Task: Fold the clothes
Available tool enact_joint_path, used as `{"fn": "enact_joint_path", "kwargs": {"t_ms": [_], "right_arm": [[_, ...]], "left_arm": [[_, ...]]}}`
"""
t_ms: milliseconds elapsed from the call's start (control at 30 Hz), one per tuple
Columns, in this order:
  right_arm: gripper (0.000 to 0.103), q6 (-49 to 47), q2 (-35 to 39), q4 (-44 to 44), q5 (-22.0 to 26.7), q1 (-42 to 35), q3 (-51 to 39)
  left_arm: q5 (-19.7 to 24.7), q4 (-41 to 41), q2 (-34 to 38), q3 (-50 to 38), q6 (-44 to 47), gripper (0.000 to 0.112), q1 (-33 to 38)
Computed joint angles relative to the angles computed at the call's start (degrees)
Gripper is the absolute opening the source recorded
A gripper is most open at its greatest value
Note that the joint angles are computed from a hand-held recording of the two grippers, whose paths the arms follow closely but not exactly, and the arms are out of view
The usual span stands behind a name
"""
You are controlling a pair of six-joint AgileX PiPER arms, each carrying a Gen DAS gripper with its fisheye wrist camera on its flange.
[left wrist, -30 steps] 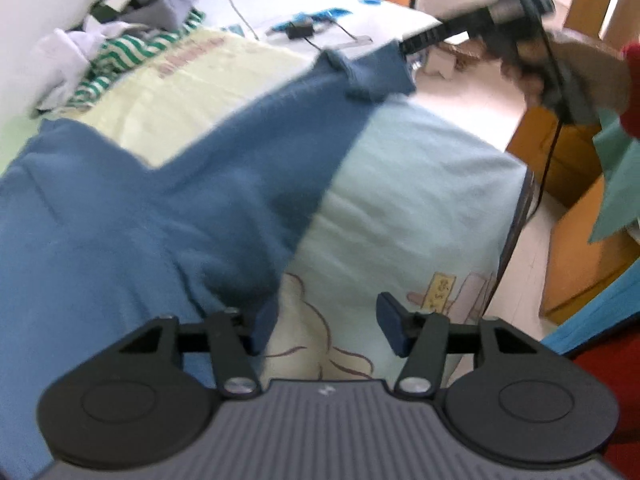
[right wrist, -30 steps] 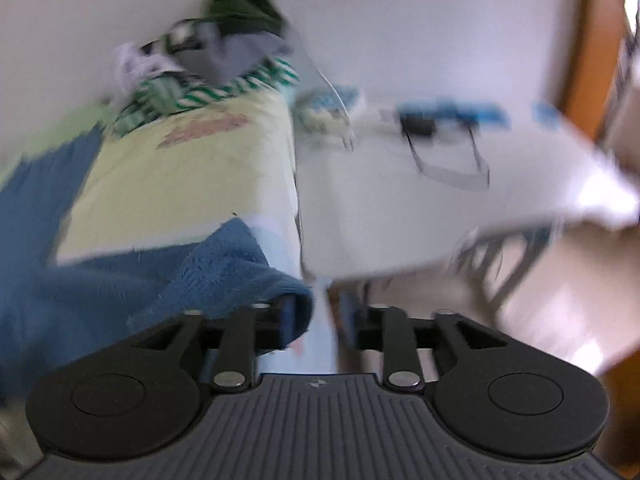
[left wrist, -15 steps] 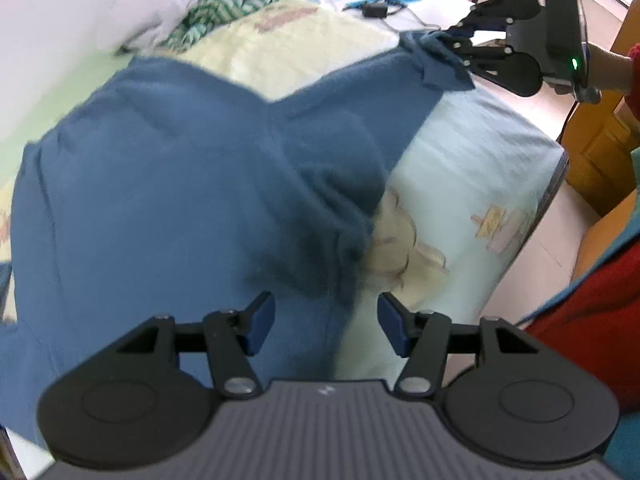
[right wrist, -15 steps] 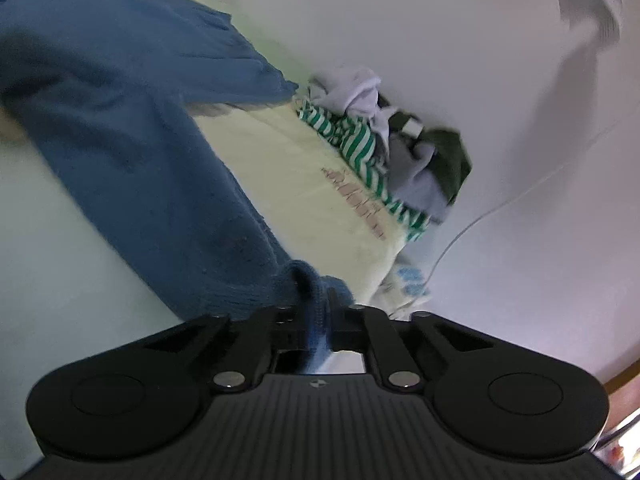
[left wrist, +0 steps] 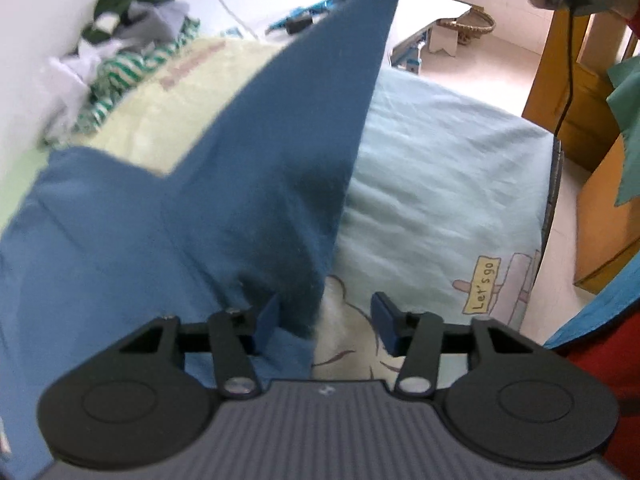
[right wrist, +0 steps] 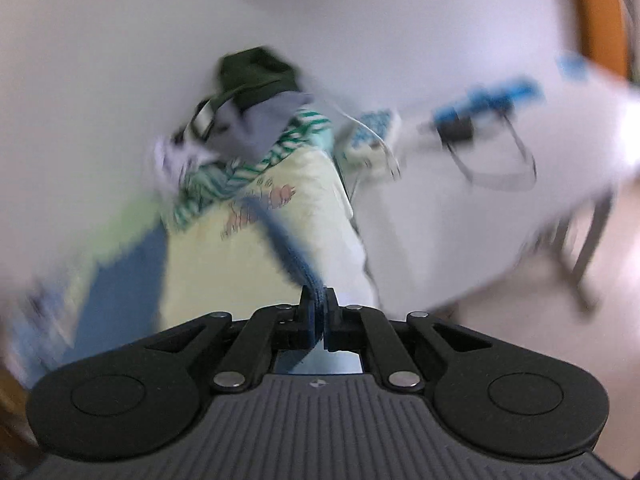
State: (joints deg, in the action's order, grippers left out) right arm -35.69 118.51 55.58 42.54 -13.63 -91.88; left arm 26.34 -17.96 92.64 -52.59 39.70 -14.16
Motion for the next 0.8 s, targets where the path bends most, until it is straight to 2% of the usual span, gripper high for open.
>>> {"fn": "enact_joint_path", "kwargs": {"t_ms": [67,200,300,400,467,500,633,700,767,800], "right_arm": [[0.002,4.8,1.3,-1.5,-0.4,0.5,0.2],[0.003,10.0,4.6,-2.3,0.0,0.7,0.5],[0.003,6.3,3.9,2.0,-0.1,-0.3,4.7],[0.013,5.0,4.5,6.6,1.6,-2.2,7.1],[0.034,5.6,7.1,11.1,3.5,-3.5,6.3],[0.050,6.8,8.3,13.5,3.8,-4.1,6.3],[0.048,10.6,12.9,22.4,4.4,-5.7,6.3],[0.045,12.7,14.5,23.7,4.3,-5.6,5.1],[0.036,14.2,15.0,23.4,4.2,-5.3,4.3],[0.020,14.1,14.6,22.9,3.3,-5.0,4.2]], "left_arm": [[1.9,-4.8,0.7,-0.8,4.2,0.052,1.2],[4.3,-5.7,0.4,-1.1,6.7,0.052,1.6],[6.7,-5.5,-0.4,-1.5,8.0,0.051,1.7],[7.5,-8.7,-2.5,-1.9,11.1,0.054,3.0],[6.4,-9.0,-3.2,-2.3,11.6,0.062,3.3],[5.7,-8.7,-3.2,-2.6,11.5,0.063,3.3],[3.7,-5.0,-0.3,-4.3,7.9,0.061,3.4],[3.5,-5.0,1.9,-5.3,6.9,0.058,3.7],[4.4,-6.4,4.4,-6.5,6.6,0.055,4.1],[4.7,-8.1,5.2,-6.7,7.5,0.051,4.5]]}}
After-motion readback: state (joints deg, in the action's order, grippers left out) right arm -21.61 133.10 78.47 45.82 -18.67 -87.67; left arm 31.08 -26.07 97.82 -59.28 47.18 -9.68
